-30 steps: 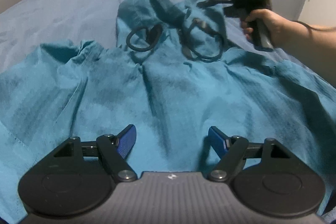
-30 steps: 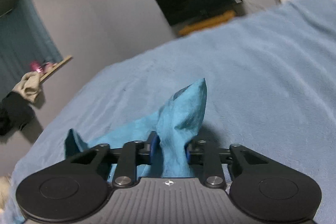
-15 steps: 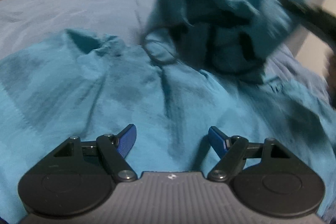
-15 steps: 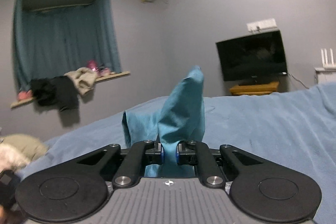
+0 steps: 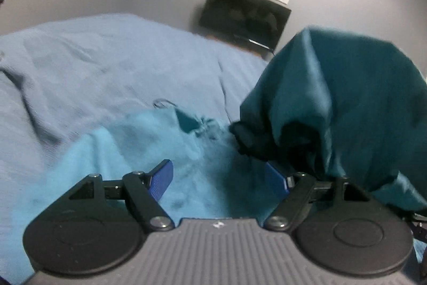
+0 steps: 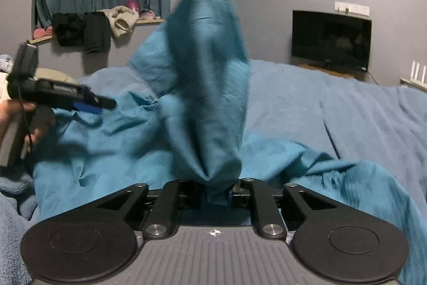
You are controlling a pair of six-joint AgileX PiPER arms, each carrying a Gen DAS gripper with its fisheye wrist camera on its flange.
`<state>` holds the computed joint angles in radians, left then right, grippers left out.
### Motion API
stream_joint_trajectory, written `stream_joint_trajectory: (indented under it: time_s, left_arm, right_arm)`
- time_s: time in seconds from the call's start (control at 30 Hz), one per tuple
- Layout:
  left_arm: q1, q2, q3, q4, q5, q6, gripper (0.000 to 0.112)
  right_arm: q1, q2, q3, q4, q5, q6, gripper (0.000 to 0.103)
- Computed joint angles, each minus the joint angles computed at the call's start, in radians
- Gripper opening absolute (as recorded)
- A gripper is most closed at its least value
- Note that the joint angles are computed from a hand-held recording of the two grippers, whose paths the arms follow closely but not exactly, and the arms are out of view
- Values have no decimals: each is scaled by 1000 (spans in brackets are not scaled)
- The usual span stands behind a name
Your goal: Fold large clothes
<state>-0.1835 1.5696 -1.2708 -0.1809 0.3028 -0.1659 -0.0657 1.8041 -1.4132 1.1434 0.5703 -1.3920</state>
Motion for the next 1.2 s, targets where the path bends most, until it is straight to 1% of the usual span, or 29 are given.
stream_joint_trajectory:
  time_s: [0.03,0.07,0.1,0.13,0.17,0.23,0.27,0.3,0.37,0.4,0.43,0.47,0.53,0.6,0.67,0.7,0.77,0.87,0.97,1.0,1.07,1.1,1.13,1.17,1.2]
  left_arm:
    - [1,-17,5,35,5,-35,75]
    - [4,-33,7,50,11,-55,75]
    - [6,-47,10,60,15,-72,75]
    - [7,-66,17,78,17,-95,75]
    - [6,-84,24,102,15,-123,75]
    - [-3,-117,35,212,11,-236,75]
    - [-6,-131,33,259,14,-286,75]
    - [-8,-140,30,280,13,-312,75]
    - [-1,-159,25,263,15,-303,75]
    - [-3,-159,13,272,19,-317,75]
    - [-7,-160,3,276,26,-325,75]
    - [-9,-160,-2,260,30,-313,75]
    - [-20,-148,-22,195,52,-238,75]
    - [-51,-133,-34,203,74,-208,75]
    - [-94,-109,-40,247,80,-195,75]
    - [-126,-98,-44,307,88,-229,75]
    - [-159,-69,-59,355,117,-233,75]
    - [-176,-14,-71,315,165,-162,75]
    - [-177,52,-108,277,241,-104,75]
    - [-169,76,-122,243,269,-68,75]
    - [-156,112,-147,203,297,-34,75]
    - [-139,110,-144,177,306,-7,75]
    - [-133,114,-149,157,310,8,75]
    - [-125,117,-148,126,304,33,75]
    - [-117,115,-152,82,303,71,75]
  right_arm:
    - [-9,-9,15,17,13,2,28]
    - [-23,-14,17,36,34,13,32]
    - [-56,-23,23,68,75,8,40]
    - [-87,-58,70,121,130,-15,46]
    - [-114,-75,89,162,184,-28,46]
    - [-185,-112,141,245,313,-60,54]
    - [-212,-115,131,256,362,-48,55]
    - [-221,-136,148,275,382,-48,58]
    - [-209,-168,165,291,371,-40,62]
    - [-198,-179,164,283,349,-21,67]
    - [-175,-192,157,252,300,24,72]
    - [-155,-200,157,229,255,56,73]
    - [-116,-204,155,188,179,131,73]
    - [-77,-179,140,131,121,231,73]
    - [-34,-142,111,14,53,384,73]
    - [-16,-117,89,-55,35,466,73]
    - [13,-82,71,-178,5,614,73]
    - [52,-18,47,-319,-32,791,73]
    - [59,33,29,-324,-37,823,75]
    - [55,42,29,-295,-35,805,74]
    - [42,60,28,-202,-25,730,51]
    - [38,70,30,-150,-25,693,19]
    - [30,72,32,-122,-33,681,14]
    - [19,69,45,-65,-37,629,12]
    - [10,62,53,-48,-43,608,9]
